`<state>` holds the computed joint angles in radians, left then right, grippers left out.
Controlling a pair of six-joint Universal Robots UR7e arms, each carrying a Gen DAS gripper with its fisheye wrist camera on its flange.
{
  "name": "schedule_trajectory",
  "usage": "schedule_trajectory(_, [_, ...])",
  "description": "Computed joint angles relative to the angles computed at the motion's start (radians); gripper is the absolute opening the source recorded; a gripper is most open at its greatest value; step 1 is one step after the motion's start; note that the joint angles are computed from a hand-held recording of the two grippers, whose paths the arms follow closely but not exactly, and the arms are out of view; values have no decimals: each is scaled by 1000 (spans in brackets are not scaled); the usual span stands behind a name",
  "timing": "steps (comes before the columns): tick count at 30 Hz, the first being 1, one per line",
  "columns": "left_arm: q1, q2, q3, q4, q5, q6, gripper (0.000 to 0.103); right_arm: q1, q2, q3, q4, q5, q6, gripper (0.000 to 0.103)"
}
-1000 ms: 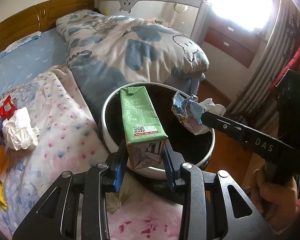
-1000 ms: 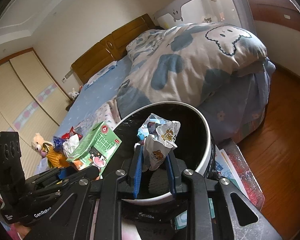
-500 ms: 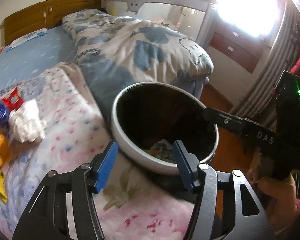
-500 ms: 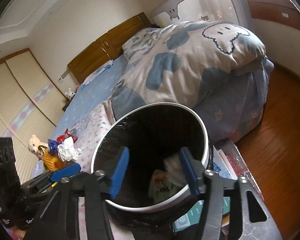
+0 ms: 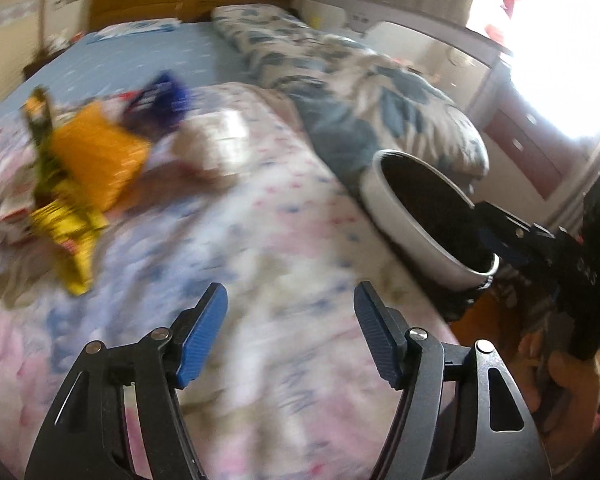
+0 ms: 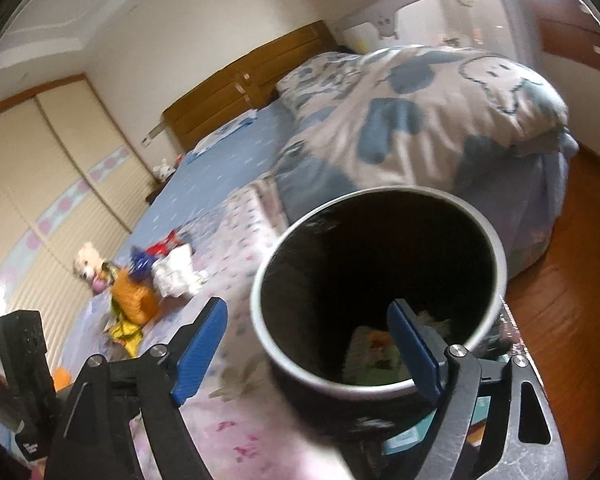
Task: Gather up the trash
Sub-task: 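Grasp the yellow chip bag with the left tool while the right tool grasps crumpled white paper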
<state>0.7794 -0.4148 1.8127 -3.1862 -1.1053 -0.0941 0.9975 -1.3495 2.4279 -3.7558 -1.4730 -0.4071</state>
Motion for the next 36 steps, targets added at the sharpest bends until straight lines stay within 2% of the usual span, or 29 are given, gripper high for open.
schedule_trajectory(6, [35, -56, 69, -45, 56, -29, 68, 88, 82, -21, 8, -50, -36, 85])
schedule_trajectory(16, [88, -111, 128, -86, 122, -75, 73, 182, 192, -72, 34, -109, -67, 91])
schedule_trajectory(25, [119, -125, 123, -88, 153, -84, 74, 232, 259, -130, 54, -147, -81, 93])
schedule_trajectory(36, [135, -100, 56, -41, 192, -76, 74, 265, 331, -230, 107, -182, -102, 93])
